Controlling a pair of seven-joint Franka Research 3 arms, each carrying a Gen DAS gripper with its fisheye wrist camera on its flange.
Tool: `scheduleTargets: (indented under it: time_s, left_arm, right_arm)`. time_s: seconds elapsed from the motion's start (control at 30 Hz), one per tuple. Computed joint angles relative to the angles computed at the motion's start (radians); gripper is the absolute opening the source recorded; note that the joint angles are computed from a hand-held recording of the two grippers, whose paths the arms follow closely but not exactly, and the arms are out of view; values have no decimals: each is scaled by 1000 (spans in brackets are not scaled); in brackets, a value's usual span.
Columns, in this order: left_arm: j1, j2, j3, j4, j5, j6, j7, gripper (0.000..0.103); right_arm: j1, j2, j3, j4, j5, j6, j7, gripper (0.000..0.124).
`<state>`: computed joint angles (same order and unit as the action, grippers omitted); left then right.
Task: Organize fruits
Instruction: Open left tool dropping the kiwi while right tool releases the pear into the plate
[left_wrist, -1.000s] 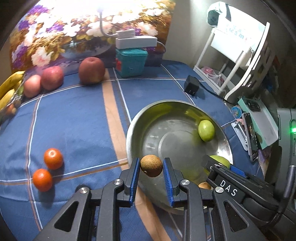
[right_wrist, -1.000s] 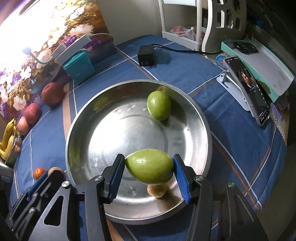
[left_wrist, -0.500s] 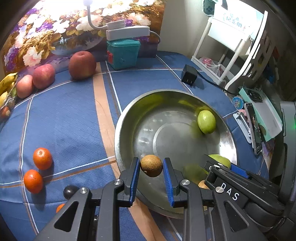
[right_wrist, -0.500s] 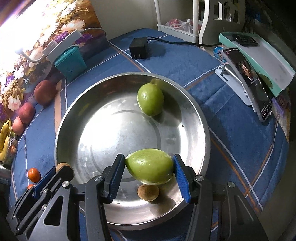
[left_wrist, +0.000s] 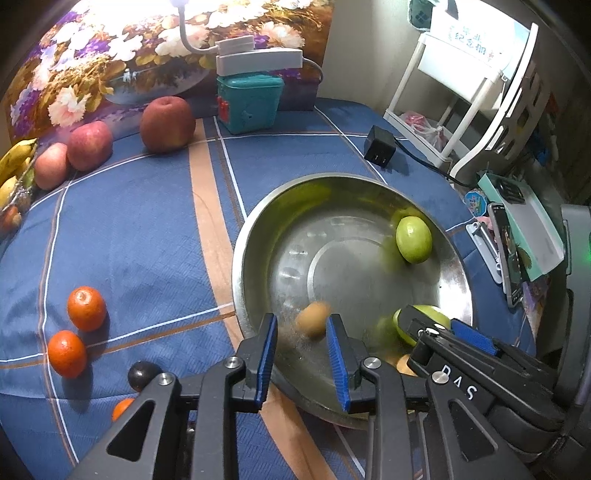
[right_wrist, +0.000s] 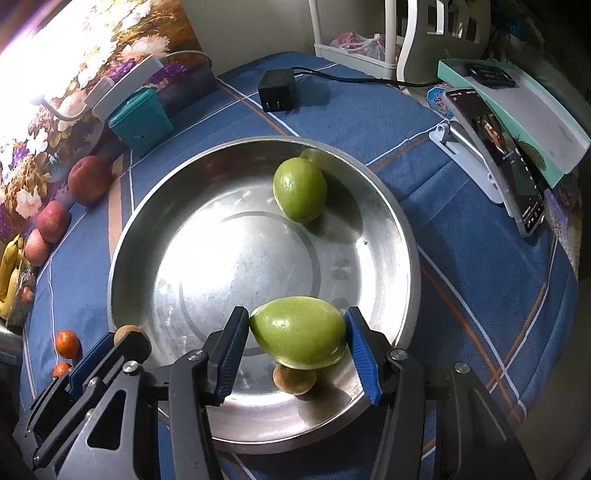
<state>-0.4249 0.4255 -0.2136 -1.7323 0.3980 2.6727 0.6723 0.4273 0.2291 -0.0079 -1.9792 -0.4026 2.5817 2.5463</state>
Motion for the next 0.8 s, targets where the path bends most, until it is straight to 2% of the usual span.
scheduleTargets:
  time_s: [0.2, 0.27, 0.37, 0.47, 0.53, 0.8]
  left_arm:
    - [4, -24, 4, -28, -2, 5, -22, 44]
    - [6, -36, 7, -41, -1, 7, -37, 52]
    - [12, -56, 11, -65, 2, 10, -65, 66]
    - [23, -81, 14, -93, 5, 15, -96, 75]
    - [23, -95, 22, -109, 19, 3, -126, 77]
    - [59, -161, 27, -202, 37, -9, -235, 81]
  right_arm:
    - [4, -15, -5, -11, -39, 5, 29, 63]
    - [3, -18, -4, -15, -50, 10, 35, 64]
    - [7, -27, -7, -22, -85, 10, 60, 72]
    - [3, -33, -2, -30, -99, 15, 68, 75]
    - [1, -33, 3, -31, -103, 16, 62, 81]
    - [6, -28, 14, -20, -96, 5, 21, 81]
